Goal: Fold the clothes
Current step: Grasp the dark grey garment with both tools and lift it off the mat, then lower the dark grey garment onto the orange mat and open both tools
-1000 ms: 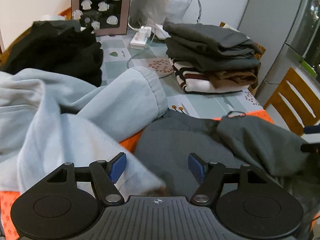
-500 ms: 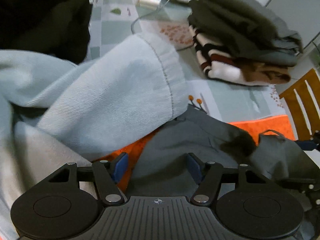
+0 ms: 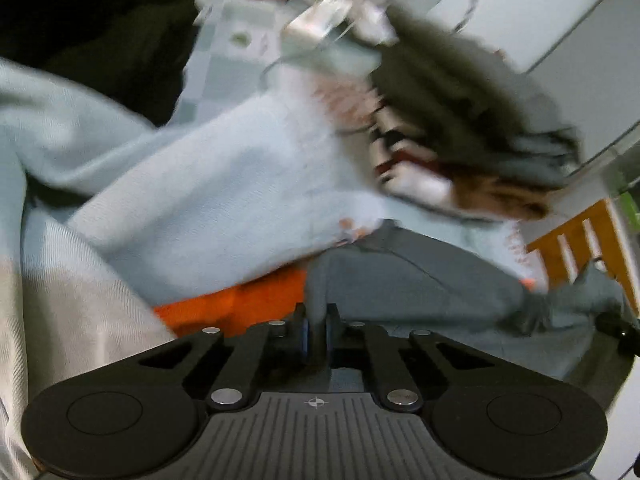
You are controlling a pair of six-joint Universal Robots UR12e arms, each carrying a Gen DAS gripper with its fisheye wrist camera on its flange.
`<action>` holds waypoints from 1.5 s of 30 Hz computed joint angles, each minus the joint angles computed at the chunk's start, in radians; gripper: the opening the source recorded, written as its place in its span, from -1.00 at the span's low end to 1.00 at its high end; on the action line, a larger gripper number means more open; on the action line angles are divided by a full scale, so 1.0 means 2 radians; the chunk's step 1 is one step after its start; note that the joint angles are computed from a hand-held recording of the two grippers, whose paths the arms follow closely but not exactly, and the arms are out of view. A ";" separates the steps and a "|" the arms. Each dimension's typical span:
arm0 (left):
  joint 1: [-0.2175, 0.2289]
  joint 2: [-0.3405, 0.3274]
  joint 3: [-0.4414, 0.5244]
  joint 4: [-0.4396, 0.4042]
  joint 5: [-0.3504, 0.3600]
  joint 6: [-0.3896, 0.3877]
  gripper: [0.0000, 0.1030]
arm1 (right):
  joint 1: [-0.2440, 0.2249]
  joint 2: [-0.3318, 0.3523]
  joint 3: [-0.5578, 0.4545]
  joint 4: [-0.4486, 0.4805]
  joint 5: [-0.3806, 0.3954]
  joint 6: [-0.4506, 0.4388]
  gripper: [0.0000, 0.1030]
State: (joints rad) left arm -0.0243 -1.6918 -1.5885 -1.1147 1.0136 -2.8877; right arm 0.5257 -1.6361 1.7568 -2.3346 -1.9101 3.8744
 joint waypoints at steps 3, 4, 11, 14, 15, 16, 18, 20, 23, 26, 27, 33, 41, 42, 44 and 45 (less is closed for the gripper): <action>-0.007 0.013 0.002 0.024 -0.026 0.002 -0.90 | 0.016 -0.022 0.004 0.004 -0.052 0.011 -0.93; -0.012 0.016 0.005 0.037 -0.035 0.001 -0.90 | 0.021 -0.028 0.004 0.007 -0.074 0.011 -0.93; -0.059 0.004 0.060 0.130 -0.092 -0.055 -0.91 | 0.052 -0.076 -0.010 0.017 -0.239 -0.024 -0.93; -0.083 -0.012 0.104 0.158 -0.105 -0.078 -0.91 | 0.060 -0.093 -0.022 0.008 -0.302 -0.070 -0.93; -0.091 -0.018 0.119 0.173 -0.108 -0.088 -0.91 | 0.064 -0.095 -0.027 0.005 -0.325 -0.088 -0.93; -0.097 -0.023 0.135 0.191 -0.113 -0.099 -0.91 | 0.067 -0.097 -0.034 -0.003 -0.346 -0.109 -0.93; -0.105 -0.033 0.165 0.220 -0.124 -0.127 -0.91 | 0.073 -0.096 -0.048 -0.031 -0.384 -0.159 -0.93; -0.111 -0.040 0.191 0.253 -0.129 -0.159 -0.91 | 0.079 -0.091 -0.064 -0.080 -0.415 -0.228 -0.93; -0.112 -0.045 0.216 0.293 -0.133 -0.199 -0.91 | 0.092 -0.077 -0.092 -0.176 -0.426 -0.348 -0.93; -0.103 -0.036 0.210 0.298 -0.135 -0.208 -0.91 | 0.105 -0.070 -0.113 -0.203 -0.402 -0.403 -0.93; -0.098 -0.030 0.201 0.298 -0.132 -0.205 -0.91 | 0.108 -0.071 -0.114 -0.200 -0.389 -0.404 -0.93; -0.056 0.011 0.119 0.271 -0.111 -0.172 -0.91 | 0.119 -0.069 -0.102 -0.132 -0.297 -0.333 -0.93; 0.034 0.068 -0.001 0.193 -0.111 -0.106 -0.91 | 0.139 -0.032 -0.093 -0.069 -0.188 -0.241 -0.93; 0.045 0.073 -0.013 0.180 -0.111 -0.098 -0.91 | 0.143 -0.025 -0.094 -0.066 -0.173 -0.232 -0.93; 0.067 0.082 -0.034 0.161 -0.112 -0.085 -0.91 | 0.152 -0.007 -0.102 -0.061 -0.144 -0.217 -0.93; 0.078 0.085 -0.043 0.155 -0.113 -0.079 -0.91 | 0.161 0.007 -0.111 -0.060 -0.135 -0.211 -0.93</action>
State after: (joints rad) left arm 0.1313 -1.5213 -1.6750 -0.8049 0.7876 -3.0467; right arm 0.8480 -1.6214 1.5348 -2.4538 -2.1806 3.4529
